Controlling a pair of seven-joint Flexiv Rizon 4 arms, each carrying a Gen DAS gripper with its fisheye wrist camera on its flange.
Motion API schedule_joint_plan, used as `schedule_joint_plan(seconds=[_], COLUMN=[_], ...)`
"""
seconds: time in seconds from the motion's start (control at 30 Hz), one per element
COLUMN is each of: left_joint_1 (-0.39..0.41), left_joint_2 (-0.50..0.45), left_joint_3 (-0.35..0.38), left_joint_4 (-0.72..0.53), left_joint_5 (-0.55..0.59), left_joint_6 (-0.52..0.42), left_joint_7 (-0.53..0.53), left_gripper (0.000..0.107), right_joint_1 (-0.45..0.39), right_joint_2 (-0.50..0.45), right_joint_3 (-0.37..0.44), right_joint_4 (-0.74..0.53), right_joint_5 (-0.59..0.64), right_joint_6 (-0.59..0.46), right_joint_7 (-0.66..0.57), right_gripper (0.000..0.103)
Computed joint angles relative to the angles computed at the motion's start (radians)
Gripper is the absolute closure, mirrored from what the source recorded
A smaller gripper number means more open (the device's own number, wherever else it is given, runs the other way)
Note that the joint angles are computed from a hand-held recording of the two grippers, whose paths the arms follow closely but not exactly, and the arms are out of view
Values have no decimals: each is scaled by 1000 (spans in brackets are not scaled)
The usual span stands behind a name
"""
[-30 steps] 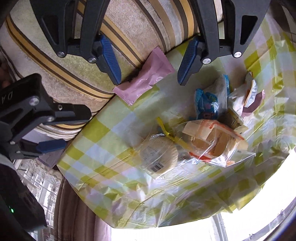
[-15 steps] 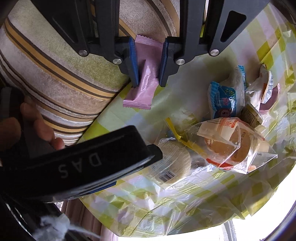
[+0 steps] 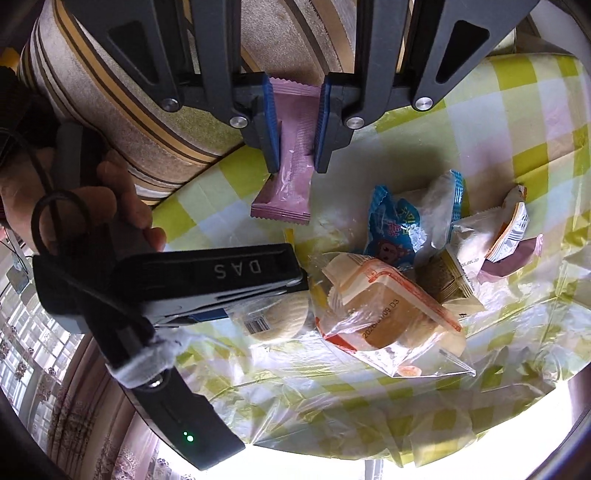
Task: Organize snacks
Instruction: 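Grasp the pink wrapped snack with the left tool while the right tool grasps the round bun bag, then carry both snacks over the white box and open both tools to drop them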
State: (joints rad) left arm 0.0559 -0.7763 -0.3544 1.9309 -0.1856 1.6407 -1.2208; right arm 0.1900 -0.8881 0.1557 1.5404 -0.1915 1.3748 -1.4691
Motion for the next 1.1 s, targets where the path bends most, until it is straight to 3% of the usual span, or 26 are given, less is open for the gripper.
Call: schedule_joint_plan(seconds=[0.13,0.4,0.63,0.87,1.1], left_joint_1=[-11,-23,-29,-90,-166], left_joint_2=[5,17,1,-45,-116], left_joint_3=[3,-2,-48,-76,-106], left_joint_4=[-3,7,-41,-163,-322], left_joint_5=[-14,-3,16,-2,-66], left_joint_6=[9,31,7,-86,-231], left_joint_7=[-28,-63,-40,39,156], left_gripper=[89,89,89,89,89], right_joint_1=[-5,-88,-155,-219,-238], right_joint_2=[10,62,141,202,238], right_joint_3=[1,70,75,33,-76], right_joint_4=[18,92,208,295,366], right_joint_5=[7,72,128,148,128], right_joint_6=[9,20,77,108,120], right_joint_7=[5,-19,-5,35,108], right_gripper=[29,32,32,33,32])
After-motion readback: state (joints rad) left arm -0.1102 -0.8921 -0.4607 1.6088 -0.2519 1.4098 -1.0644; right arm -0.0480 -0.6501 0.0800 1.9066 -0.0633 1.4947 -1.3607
